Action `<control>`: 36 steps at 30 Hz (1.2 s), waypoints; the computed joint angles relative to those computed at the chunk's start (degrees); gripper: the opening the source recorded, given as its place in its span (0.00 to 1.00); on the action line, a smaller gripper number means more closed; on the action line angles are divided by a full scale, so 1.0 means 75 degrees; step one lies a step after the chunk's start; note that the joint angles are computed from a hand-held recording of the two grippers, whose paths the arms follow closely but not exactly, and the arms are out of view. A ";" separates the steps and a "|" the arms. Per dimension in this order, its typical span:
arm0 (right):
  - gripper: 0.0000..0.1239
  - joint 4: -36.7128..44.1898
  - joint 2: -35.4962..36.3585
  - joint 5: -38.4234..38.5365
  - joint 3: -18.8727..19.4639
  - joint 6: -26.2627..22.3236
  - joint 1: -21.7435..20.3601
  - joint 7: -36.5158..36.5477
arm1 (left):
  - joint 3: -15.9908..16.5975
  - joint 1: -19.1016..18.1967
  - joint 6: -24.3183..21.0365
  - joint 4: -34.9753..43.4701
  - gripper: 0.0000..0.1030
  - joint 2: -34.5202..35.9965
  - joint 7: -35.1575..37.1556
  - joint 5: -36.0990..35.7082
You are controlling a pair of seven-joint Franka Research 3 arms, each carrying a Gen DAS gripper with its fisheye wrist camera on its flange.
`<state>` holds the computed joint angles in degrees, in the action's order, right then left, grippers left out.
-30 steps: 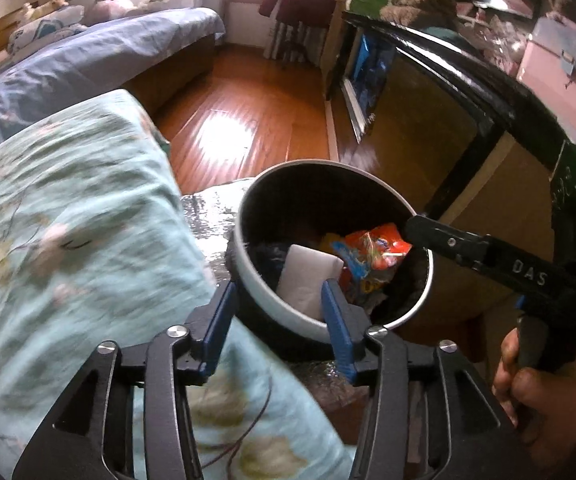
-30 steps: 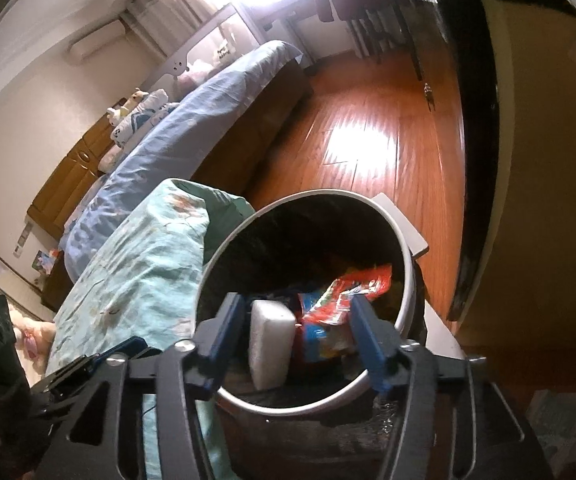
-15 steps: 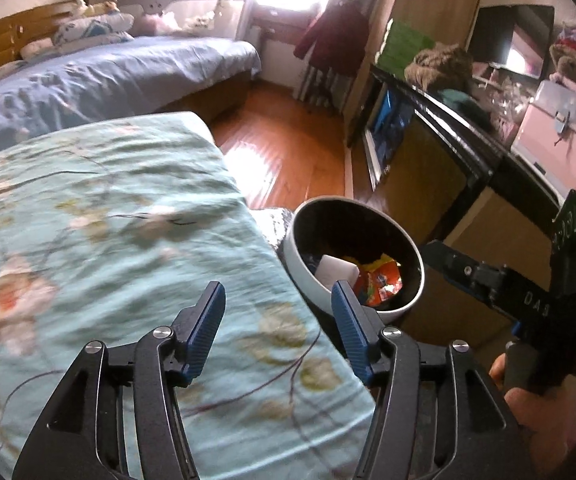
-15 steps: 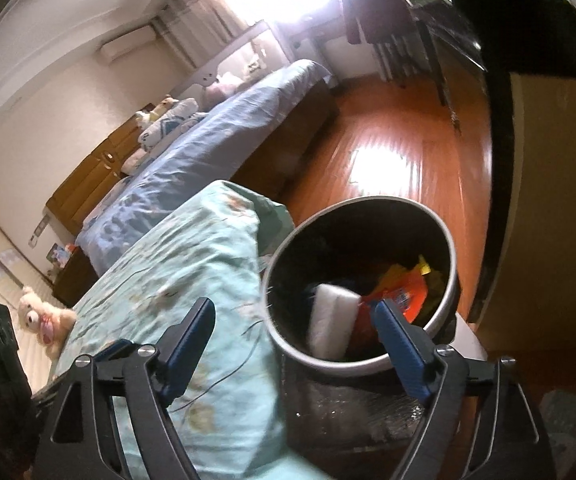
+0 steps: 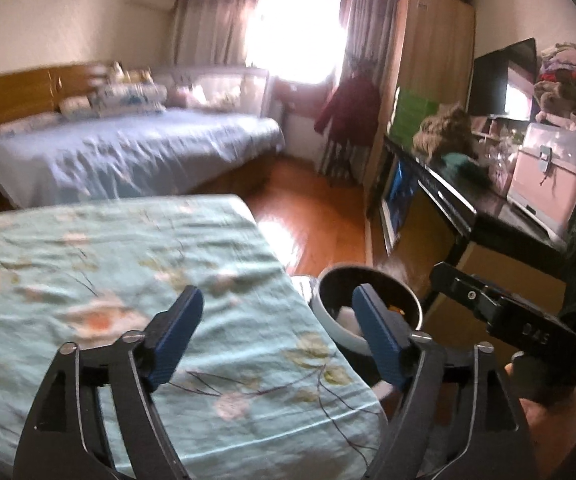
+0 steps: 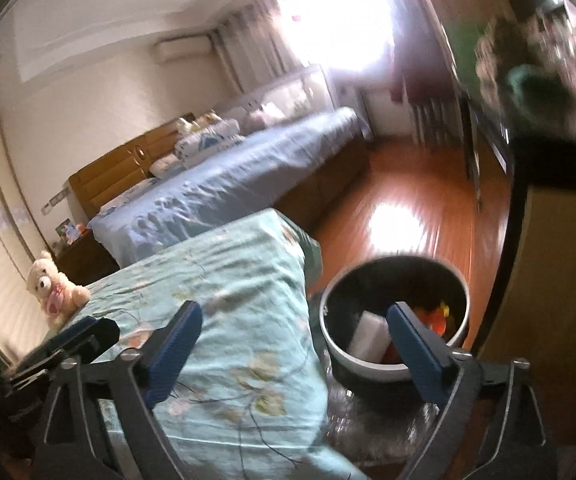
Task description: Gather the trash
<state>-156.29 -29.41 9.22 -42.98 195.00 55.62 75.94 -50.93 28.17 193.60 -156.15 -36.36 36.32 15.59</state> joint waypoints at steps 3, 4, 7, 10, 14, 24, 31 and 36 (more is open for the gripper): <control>0.83 -0.0162 -0.0016 -0.0235 0.0587 0.0442 -0.0430 -0.0112 | -0.0152 0.0081 -0.0156 -0.0297 1.00 -0.0994 -0.0297 -0.0195; 0.83 -0.0221 -0.0040 -0.0372 0.0671 0.0569 -0.0511 -0.0098 | -0.0202 0.0118 -0.0219 -0.0357 1.00 -0.1260 -0.0431 -0.0200; 0.83 -0.0298 0.0171 -0.0707 0.0901 0.1155 -0.0682 0.0028 | -0.0456 0.0355 -0.0555 -0.0497 1.00 -0.2117 -0.0855 -0.0108; 0.83 -0.0297 0.0314 -0.1072 0.0797 0.1309 -0.0684 0.0308 | -0.0477 0.0366 -0.0962 -0.0546 1.00 -0.2442 -0.1160 0.0110; 0.83 -0.0257 0.0598 -0.1442 0.0740 0.1457 -0.0759 0.0741 | -0.0432 0.0367 -0.1237 -0.0608 1.00 -0.2514 -0.1561 0.0398; 0.83 -0.0213 0.1141 -0.2269 0.1220 0.1857 -0.1505 0.1716 | -0.0406 0.0513 -0.1840 -0.0464 1.00 -0.2513 -0.2360 0.1264; 0.83 -0.0163 0.1308 -0.3035 0.1478 0.1930 -0.2016 0.2429 | -0.0274 0.0466 -0.2079 -0.0295 1.00 -0.2308 -0.2726 0.1964; 0.83 -0.0104 0.1408 -0.3452 0.1809 0.1901 -0.2461 0.2857 | -0.0163 0.0425 -0.2118 -0.0247 1.00 -0.2246 -0.3066 0.2432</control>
